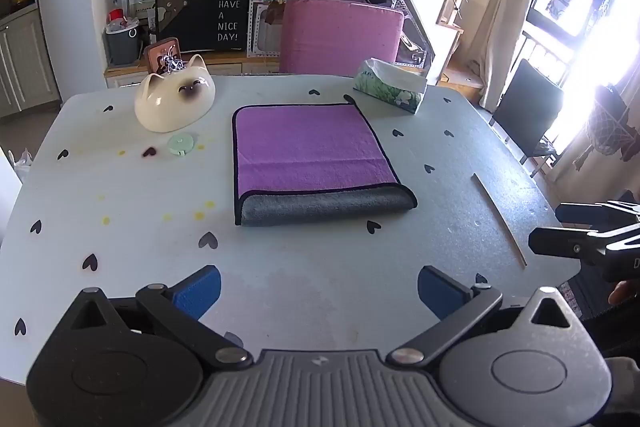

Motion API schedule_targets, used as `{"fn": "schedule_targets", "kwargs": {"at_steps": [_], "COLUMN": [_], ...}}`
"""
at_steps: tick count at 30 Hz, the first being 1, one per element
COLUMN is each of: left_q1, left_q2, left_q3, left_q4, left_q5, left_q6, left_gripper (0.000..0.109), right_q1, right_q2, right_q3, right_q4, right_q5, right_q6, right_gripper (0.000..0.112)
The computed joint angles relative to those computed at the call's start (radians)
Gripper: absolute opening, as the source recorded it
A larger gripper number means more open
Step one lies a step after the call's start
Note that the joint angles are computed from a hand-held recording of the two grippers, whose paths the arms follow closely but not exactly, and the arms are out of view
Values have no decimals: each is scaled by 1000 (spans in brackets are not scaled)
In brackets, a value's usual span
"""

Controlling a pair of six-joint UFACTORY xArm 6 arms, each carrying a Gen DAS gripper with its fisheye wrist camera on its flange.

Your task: Fold towel

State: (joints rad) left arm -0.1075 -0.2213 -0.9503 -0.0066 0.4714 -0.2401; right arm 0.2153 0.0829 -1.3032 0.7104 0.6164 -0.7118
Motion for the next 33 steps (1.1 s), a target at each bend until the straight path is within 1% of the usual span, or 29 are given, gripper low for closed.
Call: {"fn": "schedule_targets", "kwargs": {"at_steps": [5, 12, 33], "left_q1": [-1, 3, -4], "left_q2": [0, -1, -5], "left_q3": [1, -3, 5], "left_q4": [16, -7, 12], "left_q5": [-3, 1, -9], "left_q6": [-13, 14, -8], "left_gripper": [103, 103, 103], "right_q1": [-2, -1, -3], "right_q2": [-2, -5, -16], "right_q3": [2, 7, 18], "right_q4": [14, 12, 16], "right_q5": [4, 0, 0], "right_q6": [-7, -7, -13], "right_gripper": [103, 103, 103]}}
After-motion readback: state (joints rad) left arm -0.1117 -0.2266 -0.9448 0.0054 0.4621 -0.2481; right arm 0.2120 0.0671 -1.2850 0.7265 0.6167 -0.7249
